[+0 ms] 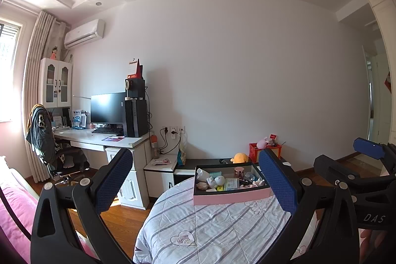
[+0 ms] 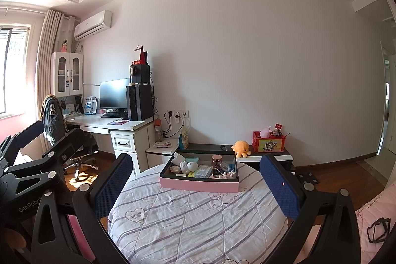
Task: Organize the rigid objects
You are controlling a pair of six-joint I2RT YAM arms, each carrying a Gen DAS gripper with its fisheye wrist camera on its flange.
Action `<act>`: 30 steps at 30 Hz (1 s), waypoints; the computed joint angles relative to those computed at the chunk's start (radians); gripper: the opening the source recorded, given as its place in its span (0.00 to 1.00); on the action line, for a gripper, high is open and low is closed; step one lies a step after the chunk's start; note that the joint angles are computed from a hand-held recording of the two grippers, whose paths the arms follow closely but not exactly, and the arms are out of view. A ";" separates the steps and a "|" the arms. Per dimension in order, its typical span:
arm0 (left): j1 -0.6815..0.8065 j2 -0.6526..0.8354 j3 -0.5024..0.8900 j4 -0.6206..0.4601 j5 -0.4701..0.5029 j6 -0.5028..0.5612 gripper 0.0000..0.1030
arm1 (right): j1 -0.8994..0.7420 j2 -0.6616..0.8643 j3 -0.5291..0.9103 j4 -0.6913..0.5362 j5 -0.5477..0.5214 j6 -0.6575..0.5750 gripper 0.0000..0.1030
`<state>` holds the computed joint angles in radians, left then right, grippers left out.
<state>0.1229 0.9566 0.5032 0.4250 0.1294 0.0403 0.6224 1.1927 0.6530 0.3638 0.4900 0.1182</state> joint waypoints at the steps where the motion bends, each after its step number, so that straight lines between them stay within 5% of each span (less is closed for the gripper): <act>1: 0.000 0.000 0.000 0.000 0.001 0.000 1.00 | 0.001 0.000 0.000 0.002 0.002 -0.001 1.00; 30: -0.013 0.003 -0.006 0.019 -0.020 0.000 1.00 | -0.014 0.000 0.004 0.000 -0.016 -0.005 1.00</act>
